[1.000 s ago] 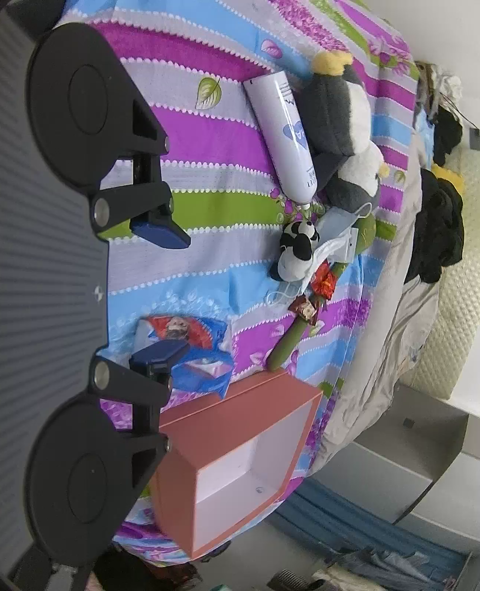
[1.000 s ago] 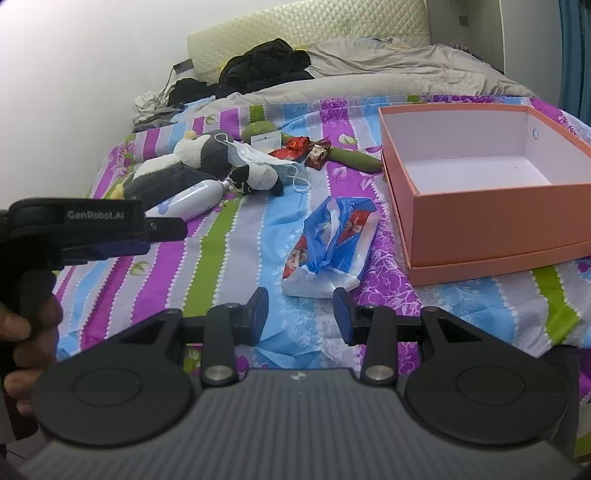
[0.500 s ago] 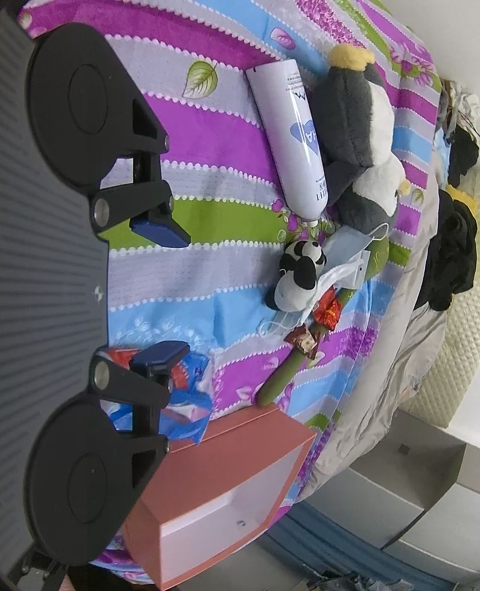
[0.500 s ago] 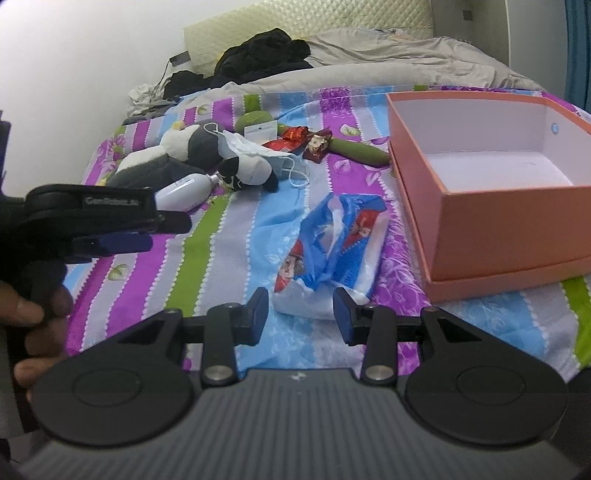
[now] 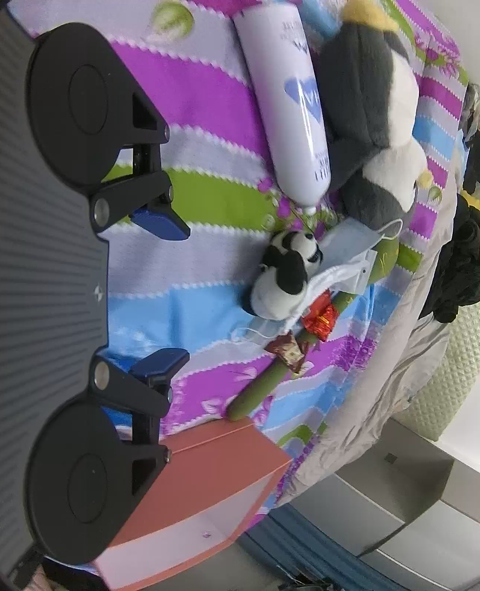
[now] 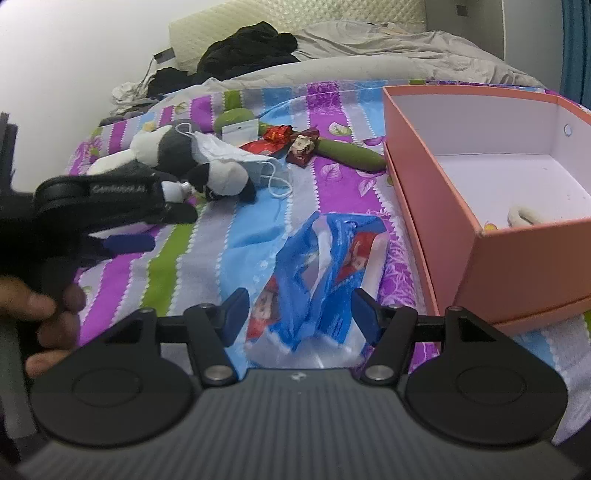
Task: Organize soft objects
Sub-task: 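Close the right tool on the blue plastic bag, then close the left tool on the small black-and-white panda plush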
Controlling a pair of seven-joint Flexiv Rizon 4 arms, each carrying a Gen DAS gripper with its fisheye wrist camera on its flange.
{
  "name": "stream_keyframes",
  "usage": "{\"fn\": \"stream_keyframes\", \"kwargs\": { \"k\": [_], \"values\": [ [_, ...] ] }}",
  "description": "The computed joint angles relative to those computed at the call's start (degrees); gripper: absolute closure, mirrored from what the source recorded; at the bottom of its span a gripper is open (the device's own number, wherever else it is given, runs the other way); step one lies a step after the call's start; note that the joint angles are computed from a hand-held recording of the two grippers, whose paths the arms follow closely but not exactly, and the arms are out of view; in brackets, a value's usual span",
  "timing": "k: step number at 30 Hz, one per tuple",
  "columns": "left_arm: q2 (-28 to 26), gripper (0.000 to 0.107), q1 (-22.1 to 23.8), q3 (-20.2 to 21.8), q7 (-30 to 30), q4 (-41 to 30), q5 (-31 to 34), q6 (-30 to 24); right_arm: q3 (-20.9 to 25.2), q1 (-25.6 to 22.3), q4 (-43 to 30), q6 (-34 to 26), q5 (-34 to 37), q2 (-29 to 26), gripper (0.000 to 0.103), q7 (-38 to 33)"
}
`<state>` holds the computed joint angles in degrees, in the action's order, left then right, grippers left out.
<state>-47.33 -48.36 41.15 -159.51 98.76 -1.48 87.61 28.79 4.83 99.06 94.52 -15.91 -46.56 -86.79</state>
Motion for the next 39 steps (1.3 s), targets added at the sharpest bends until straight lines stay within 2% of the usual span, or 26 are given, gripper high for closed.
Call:
{"fn": "stream_keyframes", "kwargs": {
  "k": [2,5,7,9,11,14,17,21,22,25,26,28,30,33,34,35,37,39],
  "values": [
    [-1.1,0.037,1.9,-0.8,0.3,-1.5,-0.4,0.5,-0.8,1.0,-1.1,-0.3,-0.2,-0.7,0.04,0.0],
    [-1.7,0.037,6.0,-3.5,2.8,-3.2,-0.9,2.4,-5.6,5.1,-1.3,0.0,-0.5,-0.4,0.04,0.3],
    [-2.6,0.037,7.5,-4.1,2.9,-3.7,-2.9,4.1,-7.1,6.5,-1.8,-0.1,-1.0,-0.8,0.041,0.2],
    [-2.9,0.037,10.3,-6.8,4.1,-4.0,-4.7,6.2,-8.3,7.6,-2.6,-0.8,-1.1,-1.4,0.042,0.4],
    [-4.0,0.037,11.3,-7.6,4.6,-5.0,-7.0,6.3,-9.8,8.8,-3.1,-1.5,-1.1,-1.8,0.043,0.8],
    [-6.8,0.037,9.2,-4.1,3.0,-6.8,-11.7,4.4,-10.3,9.2,-3.8,-2.8,-1.1,-2.3,0.046,0.4],
    [-8.1,0.038,10.3,-4.8,1.9,-7.9,-14.7,5.5,-10.7,9.5,-4.3,-3.1,-0.7,-2.6,0.046,0.2],
    [-9.3,0.038,12.4,-7.0,2.7,-9.7,-17.3,5.5,-8.4,8.0,-5.0,-4.0,-1.0,-3.5,0.046,-2.4],
    [-9.6,0.04,12.3,-6.6,2.9,-10.1,-17.7,5.1,-8.4,8.0,-5.0,-3.8,-1.3,-3.7,0.046,-3.3],
    [-10.3,0.055,11.9,-5.2,2.8,-11.1,-17.8,2.8,-8.9,8.6,-5.1,-3.7,-1.2,-3.8,0.046,-4.3],
    [-10.0,0.061,12.5,-5.9,2.6,-10.9,-17.5,3.1,-9.0,8.7,-5.0,-3.7,-1.1,-3.7,0.048,-4.6],
    [-9.4,0.065,14.4,-8.3,3.2,-10.4,-16.8,5.1,-8.5,8.4,-5.1,-3.8,-1.0,-3.8,0.049,-5.4],
    [-9.4,0.067,13.4,-6.8,3.8,-10.3,-16.7,4.0,-7.2,7.4,-5.4,-4.1,-1.0,-4.1,0.055,-6.6],
    [-8.6,0.068,12.8,-6.8,4.2,-9.1,-16.2,4.1,-5.6,6.1,-6.0,-4.9,-0.4,-4.5,0.067,-7.7],
    [-8.2,0.069,12.6,-6.8,4.8,-8.6,-15.7,4.2,-4.0,5.0,-6.4,-5.7,-0.1,-4.8,0.08,-8.4],
    [-7.8,0.069,12.2,-6.7,5.5,-8.2,-15.2,3.9,-3.1,4.2,-6.6,-6.1,0.4,-4.9,0.085,-9.0],
    [-6.8,0.069,11.1,-6.4,6.0,-6.6,-14.4,3.5,-1.6,3.1,-7.0,-7.4,1.3,-5.0,0.091,-10.1],
    [-5.7,0.069,10.4,-6.6,6.3,-4.7,-13.8,4.3,-0.2,2.1,-7.4,-8.8,2.7,-4.9,0.093,-11.2]
  ]
}}
